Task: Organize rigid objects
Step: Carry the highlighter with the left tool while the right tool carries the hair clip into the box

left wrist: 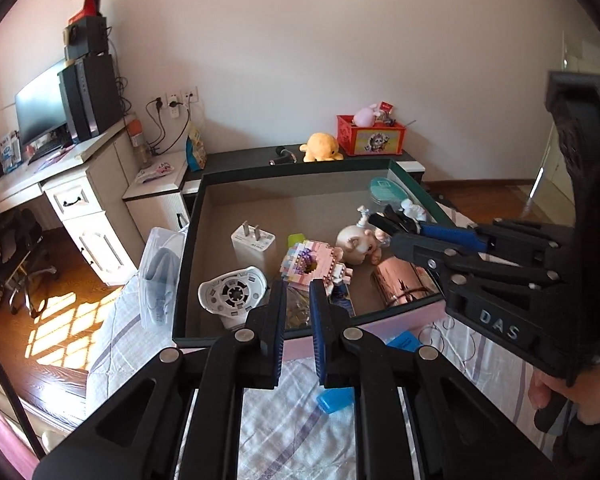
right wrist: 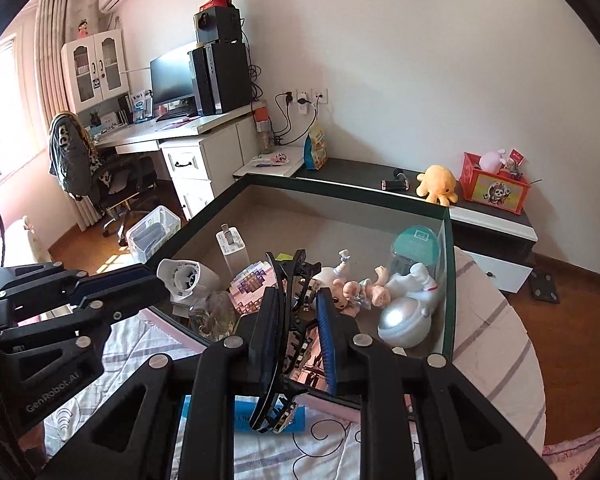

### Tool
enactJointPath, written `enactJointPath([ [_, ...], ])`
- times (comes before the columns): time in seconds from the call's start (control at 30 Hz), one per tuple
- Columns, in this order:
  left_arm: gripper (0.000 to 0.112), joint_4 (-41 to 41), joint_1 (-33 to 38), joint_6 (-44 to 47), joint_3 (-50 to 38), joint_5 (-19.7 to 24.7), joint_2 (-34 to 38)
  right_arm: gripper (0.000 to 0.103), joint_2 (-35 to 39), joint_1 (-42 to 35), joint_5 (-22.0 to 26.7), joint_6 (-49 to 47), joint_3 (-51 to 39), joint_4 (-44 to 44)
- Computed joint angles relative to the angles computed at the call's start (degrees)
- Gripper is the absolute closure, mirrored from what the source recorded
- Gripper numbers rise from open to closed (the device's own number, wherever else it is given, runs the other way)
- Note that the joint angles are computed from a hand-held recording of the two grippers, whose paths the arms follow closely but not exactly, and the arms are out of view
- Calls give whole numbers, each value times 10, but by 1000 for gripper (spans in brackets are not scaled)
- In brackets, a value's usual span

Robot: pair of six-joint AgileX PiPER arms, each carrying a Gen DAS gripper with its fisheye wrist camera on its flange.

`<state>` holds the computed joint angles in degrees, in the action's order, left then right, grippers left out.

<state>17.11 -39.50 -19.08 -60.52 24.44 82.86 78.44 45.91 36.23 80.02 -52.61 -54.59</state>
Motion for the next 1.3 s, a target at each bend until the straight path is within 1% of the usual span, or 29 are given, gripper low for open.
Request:
enactJointPath([
  [0.03,95,21,-11,-16,9,0,-1,83,2,-6,-10,2,3,0],
  [0.07,87,34,-21,-22,21,-6,0,83,4,-8,-8,4,5,0],
  [0.1,75,48,-31,-29,34,-12,3,83,7,-7,-1,5,5,3],
  [0.17,60,96,-54,-76,55,-15,19,84,-9,-2,0,31,25,-11],
  [0.2,60,101,-62,-79,60,-18,30,84,-18,2,8,37,34,-13],
  [0.27,60,70,-71,-45,57,-22,59,84,-35,16,29,62,52,-26],
  [0.3,59,78,-75,-53,48,-17,79,84,-44,16,29,63,60,-22],
  [0.37,51,53,-75,-30,31,-13,107,84,-58,18,34,69,76,-21],
  [0.4,50,58,-78,-35,24,-7,116,84,-64,18,36,70,82,-18],
  [0.43,51,73,-83,-48,24,-7,117,84,-69,18,35,69,87,-15],
  [0.5,60,78,-91,-47,25,-9,114,84,-77,26,40,80,97,-18],
  [0.53,63,77,-95,-44,29,-13,109,84,-80,24,38,79,100,-15],
  [0.6,73,69,-100,-37,37,-14,94,84,-86,22,34,83,108,-16],
  [0.67,102,46,-98,-18,51,-27,70,84,-88,20,28,81,111,-12],
  [0.7,112,21,-96,7,43,-13,70,84,-89,20,27,81,112,-12],
  [0.73,112,16,-94,10,36,-1,73,84,-87,23,27,80,111,-10],
  [0.83,112,-29,-77,47,44,-9,66,83,-87,30,28,80,111,-6],
  [0.9,111,-49,-76,58,52,-13,57,83,-89,44,39,91,112,-10],
  [0.93,110,-36,-80,46,55,-13,54,83,-92,53,47,95,115,-11],
  [0.97,108,-11,-85,24,66,-18,49,83,-96,64,57,102,119,-13],
  [1.03,98,31,-99,-11,71,-21,48,83,-107,98,88,132,131,-19],
  [1.07,85,37,-99,-12,70,-22,51,83,-114,117,105,149,140,-20],
  [1.1,65,51,-104,-24,67,-22,56,83,-121,138,122,173,149,-25],
  [1.13,54,56,-107,-28,63,-20,64,83,-127,155,135,187,158,-23],
  [1.17,48,82,-115,-55,61,-15,74,83,-131,170,146,200,165,-19],
  [1.23,47,129,-123,-103,56,-9,92,83,-139,195,158,231,182,-20],
  [1.27,48,128,-122,-103,53,-11,95,83,-141,199,158,236,187,-15],
  [1.3,50,104,-117,-83,49,-13,98,83,-143,204,159,246,194,-16],
])
